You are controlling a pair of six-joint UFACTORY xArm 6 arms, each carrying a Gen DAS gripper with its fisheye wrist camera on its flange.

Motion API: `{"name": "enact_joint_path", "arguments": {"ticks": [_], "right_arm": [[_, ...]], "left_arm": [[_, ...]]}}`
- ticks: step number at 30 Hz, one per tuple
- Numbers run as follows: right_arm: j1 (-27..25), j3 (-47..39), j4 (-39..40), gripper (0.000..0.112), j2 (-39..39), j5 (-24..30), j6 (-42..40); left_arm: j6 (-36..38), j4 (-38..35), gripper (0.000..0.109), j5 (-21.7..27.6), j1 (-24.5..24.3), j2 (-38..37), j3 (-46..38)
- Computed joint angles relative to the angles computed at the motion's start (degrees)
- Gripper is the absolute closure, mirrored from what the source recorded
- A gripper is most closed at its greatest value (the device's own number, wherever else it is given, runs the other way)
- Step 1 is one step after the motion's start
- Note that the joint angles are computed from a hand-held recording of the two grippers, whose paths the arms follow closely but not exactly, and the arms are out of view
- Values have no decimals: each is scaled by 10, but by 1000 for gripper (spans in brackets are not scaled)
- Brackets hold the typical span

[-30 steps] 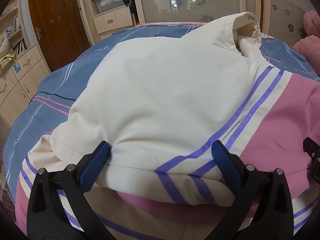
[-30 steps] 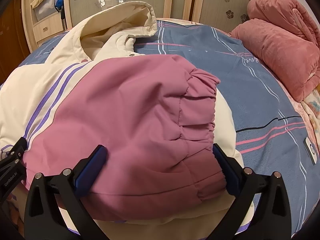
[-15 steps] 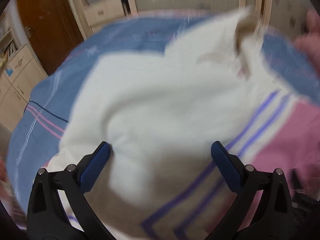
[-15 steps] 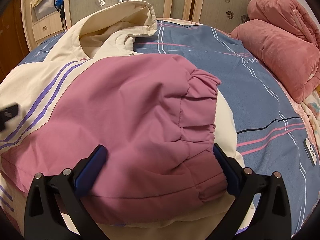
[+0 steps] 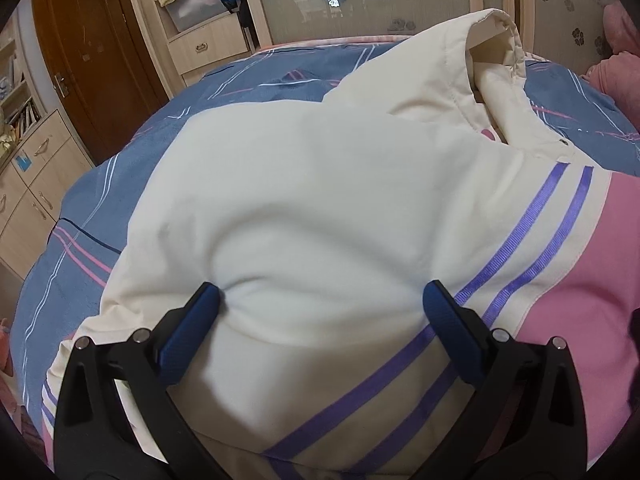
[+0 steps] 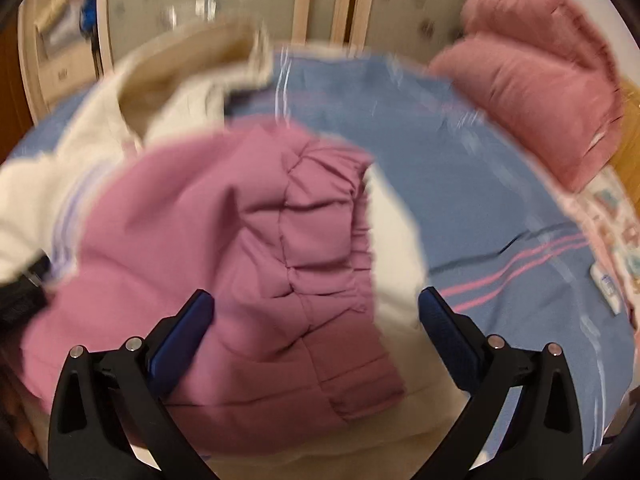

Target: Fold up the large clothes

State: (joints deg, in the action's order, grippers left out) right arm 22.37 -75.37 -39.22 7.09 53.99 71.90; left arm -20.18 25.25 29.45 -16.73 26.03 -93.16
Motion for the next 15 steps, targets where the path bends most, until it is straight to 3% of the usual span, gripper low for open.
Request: {"name": "enact_joint_path", "arguments": {"ticks": [4,6,9,11,15], "right_arm": [[-1,-6,0,11,3,4,-5],[-2,-10,0,11,5,5,-7],[-2,-8,-1,11,4,4,-6],[-3,-9,-1,11,6,3,-7],[0,-12,-3,11,6,9,-7]], "left_arm": [[-64,49,8,16,-6,-19,8],[-100,84,8,-7,-9,-33,20],[-89,117,8,2,-19,-15,-5],[-42,81,8,51,-27,20,-47],[-9,27,8,45,-20,29,-56]]}}
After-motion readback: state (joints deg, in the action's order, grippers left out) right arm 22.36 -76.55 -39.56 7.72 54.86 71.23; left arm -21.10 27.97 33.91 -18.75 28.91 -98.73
